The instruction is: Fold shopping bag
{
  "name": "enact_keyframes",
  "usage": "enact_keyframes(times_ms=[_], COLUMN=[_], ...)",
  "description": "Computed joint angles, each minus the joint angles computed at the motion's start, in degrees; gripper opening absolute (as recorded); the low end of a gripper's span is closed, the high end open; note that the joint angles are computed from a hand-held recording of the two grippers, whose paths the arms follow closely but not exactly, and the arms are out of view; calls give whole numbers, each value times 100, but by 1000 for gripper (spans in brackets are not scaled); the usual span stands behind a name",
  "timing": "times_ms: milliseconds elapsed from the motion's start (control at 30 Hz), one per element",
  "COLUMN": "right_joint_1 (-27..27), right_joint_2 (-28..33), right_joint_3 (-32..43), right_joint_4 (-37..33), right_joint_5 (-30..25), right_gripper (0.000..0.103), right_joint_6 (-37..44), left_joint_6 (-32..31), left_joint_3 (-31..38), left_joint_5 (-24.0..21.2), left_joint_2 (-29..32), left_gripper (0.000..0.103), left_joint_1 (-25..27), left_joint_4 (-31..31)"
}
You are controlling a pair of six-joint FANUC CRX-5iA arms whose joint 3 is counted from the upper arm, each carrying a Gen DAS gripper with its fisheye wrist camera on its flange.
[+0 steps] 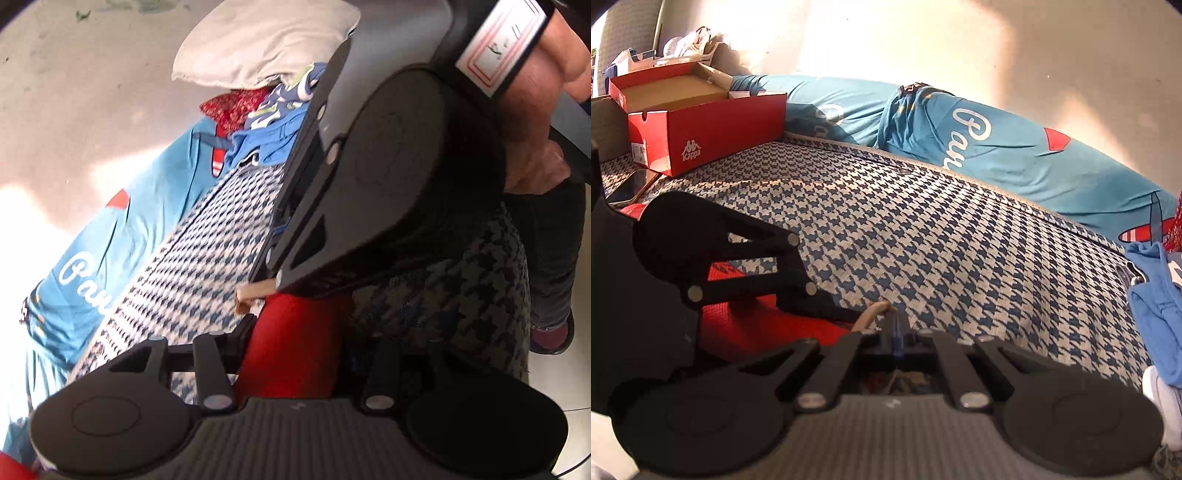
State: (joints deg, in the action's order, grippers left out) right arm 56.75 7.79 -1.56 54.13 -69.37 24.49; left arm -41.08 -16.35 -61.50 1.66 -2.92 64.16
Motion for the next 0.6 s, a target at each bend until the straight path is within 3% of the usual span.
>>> enact_keyframes(times_ms=[267, 600], right_joint_1=[-28, 38], right_joint_2=[-43, -29], right_joint_3=[-55, -44], right_joint_4=[-104, -183], right_joint_5=[112, 132], right_gripper=[3, 3], right_joint_6=[35, 492], left_joint_6=[1015, 936], left_joint_3=[253, 46], left_joint_5=[-178, 81], left_joint_2=[122, -142], left_gripper=[44, 45], left_joint_1=[28, -62], left_joint_4=[-269, -292])
